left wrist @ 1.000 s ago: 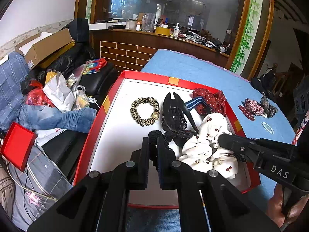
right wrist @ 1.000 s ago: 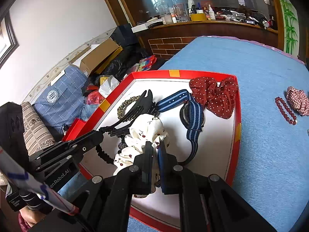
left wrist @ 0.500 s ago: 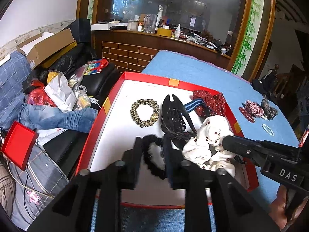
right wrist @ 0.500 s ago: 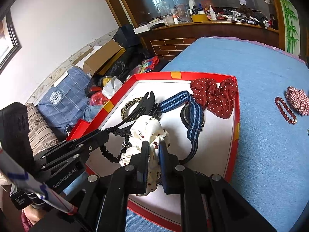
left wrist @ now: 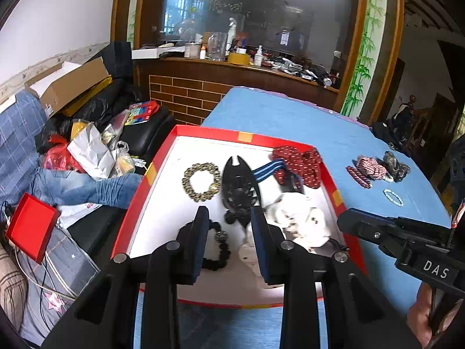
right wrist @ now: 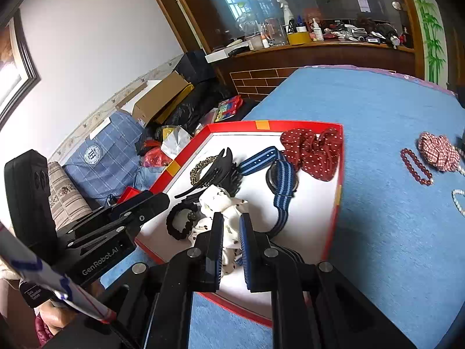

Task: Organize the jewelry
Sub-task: 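Lower both items into the tray and open both tools, then move both tools back from the tray toward the remaining items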

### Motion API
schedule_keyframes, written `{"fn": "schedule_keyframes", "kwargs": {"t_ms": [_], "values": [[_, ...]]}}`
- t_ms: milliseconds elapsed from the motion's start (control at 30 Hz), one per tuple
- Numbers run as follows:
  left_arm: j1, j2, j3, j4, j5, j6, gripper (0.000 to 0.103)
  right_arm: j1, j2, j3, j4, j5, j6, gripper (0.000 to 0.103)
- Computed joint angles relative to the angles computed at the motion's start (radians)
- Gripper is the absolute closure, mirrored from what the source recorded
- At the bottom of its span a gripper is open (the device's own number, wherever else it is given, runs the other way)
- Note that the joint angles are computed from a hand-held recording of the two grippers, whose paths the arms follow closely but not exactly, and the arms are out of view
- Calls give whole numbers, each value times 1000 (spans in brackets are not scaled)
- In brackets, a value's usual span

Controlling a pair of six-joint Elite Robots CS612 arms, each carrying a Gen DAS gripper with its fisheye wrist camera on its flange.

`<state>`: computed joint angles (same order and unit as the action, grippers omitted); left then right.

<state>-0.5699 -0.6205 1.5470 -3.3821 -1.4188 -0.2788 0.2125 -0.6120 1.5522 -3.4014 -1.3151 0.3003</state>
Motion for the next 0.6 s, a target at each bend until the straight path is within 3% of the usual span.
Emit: {"fn": "schedule_keyframes", "kwargs": {"t_ms": [333, 600], "values": [[-40, -21, 10, -8, 13, 33, 69, -29, -29, 77, -86, 5, 36, 90], [-83, -26, -3, 10, 4, 81, 68, -79, -56, 169, -177, -6, 94, 90]]}}
